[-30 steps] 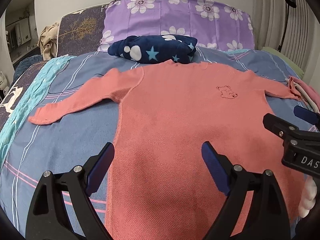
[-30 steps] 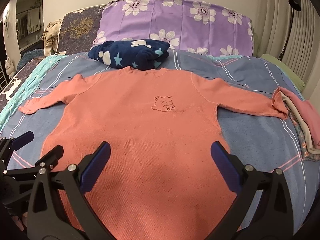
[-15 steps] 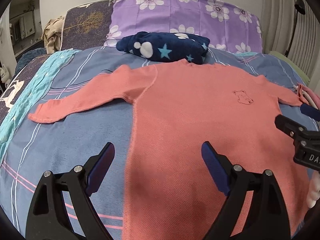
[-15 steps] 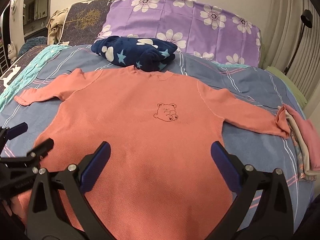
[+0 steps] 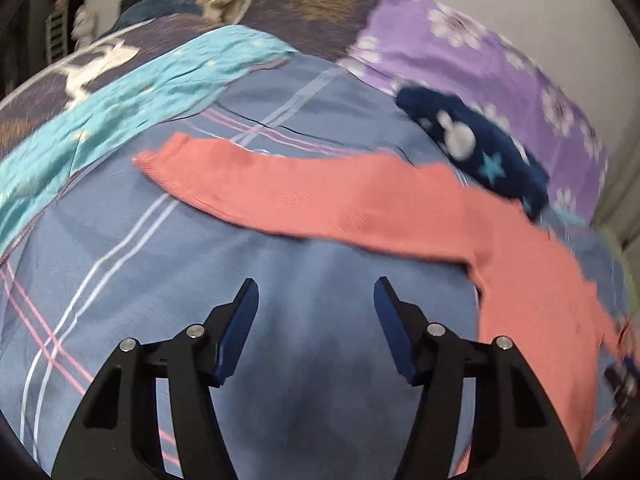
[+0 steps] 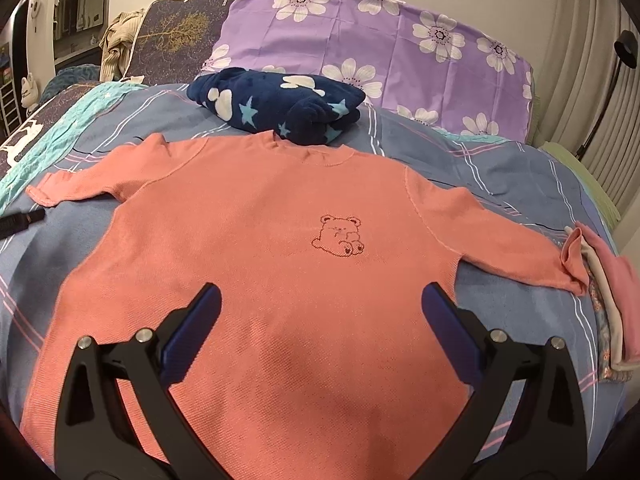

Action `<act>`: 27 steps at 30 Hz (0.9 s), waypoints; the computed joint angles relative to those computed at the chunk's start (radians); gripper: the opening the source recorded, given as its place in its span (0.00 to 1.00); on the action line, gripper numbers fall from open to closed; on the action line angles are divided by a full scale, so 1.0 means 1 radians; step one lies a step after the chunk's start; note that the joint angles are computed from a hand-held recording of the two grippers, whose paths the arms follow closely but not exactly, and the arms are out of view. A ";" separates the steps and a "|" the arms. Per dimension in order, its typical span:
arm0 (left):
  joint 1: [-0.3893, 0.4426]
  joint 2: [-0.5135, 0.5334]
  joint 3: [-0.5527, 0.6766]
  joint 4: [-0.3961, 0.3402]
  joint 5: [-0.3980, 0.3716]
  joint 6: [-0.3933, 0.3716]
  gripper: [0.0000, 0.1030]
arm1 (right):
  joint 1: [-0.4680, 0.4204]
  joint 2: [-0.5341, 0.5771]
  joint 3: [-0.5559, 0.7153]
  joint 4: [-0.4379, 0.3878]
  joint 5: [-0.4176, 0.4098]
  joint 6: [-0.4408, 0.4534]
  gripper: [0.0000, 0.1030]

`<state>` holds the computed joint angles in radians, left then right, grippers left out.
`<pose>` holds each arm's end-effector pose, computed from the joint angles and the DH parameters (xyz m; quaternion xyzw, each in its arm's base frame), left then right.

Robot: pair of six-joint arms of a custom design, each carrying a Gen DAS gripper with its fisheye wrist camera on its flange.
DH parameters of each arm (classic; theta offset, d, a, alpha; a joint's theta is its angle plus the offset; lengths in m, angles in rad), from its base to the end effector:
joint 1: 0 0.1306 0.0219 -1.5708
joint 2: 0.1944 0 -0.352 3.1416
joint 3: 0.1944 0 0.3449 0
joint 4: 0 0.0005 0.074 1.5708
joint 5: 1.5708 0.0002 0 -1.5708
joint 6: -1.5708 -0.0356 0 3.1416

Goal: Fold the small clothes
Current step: 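Grasp the shirt sleeve with the left gripper and fold it across the body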

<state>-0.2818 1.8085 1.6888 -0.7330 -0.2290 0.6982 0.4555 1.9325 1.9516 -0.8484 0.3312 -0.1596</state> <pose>0.5622 -0.1549 0.3271 -0.2315 0.9017 -0.0699 0.3583 0.5667 0.2642 0.3566 -0.0764 0.9181 -0.0383 0.3871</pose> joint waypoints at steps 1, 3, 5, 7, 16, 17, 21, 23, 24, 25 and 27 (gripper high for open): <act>0.040 -0.011 -0.030 0.045 0.050 0.049 0.60 | -0.002 0.003 0.001 -0.001 -0.002 0.001 0.98; 0.097 -0.023 -0.079 0.115 0.118 0.154 0.60 | -0.009 0.016 0.012 -0.015 -0.002 0.000 0.98; 0.146 -0.025 -0.112 0.161 0.152 0.247 0.60 | -0.017 0.030 0.027 -0.035 -0.009 0.000 0.98; 0.171 -0.009 -0.101 0.161 0.136 0.281 0.60 | -0.024 0.045 0.042 -0.054 -0.005 0.001 0.98; 0.221 0.131 0.069 0.100 0.099 0.288 0.11 | -0.042 0.070 0.055 -0.070 0.007 -0.010 0.98; 0.226 0.142 0.088 0.098 0.118 0.289 0.02 | -0.042 0.070 0.053 -0.067 0.008 -0.007 0.98; 0.174 0.131 0.171 0.081 0.038 0.205 0.01 | -0.054 0.062 0.037 -0.041 -0.006 -0.013 0.98; 0.128 0.135 0.237 0.074 0.015 0.113 0.01 | -0.070 0.059 0.034 -0.035 -0.033 -0.046 0.98; 0.098 0.142 0.279 0.073 0.010 0.054 0.01 | -0.078 0.060 0.035 -0.038 -0.049 -0.064 0.98; 0.062 0.154 0.331 0.075 0.008 -0.012 0.01 | -0.089 0.066 0.046 -0.054 -0.076 -0.087 0.98; -0.006 0.200 0.451 0.058 0.032 -0.116 0.02 | -0.103 0.079 0.068 -0.088 -0.118 -0.119 0.98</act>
<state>-0.2881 2.0090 2.1400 -0.6746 -0.1968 0.5827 0.3522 2.0110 2.0200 -0.9360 0.2132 -0.2786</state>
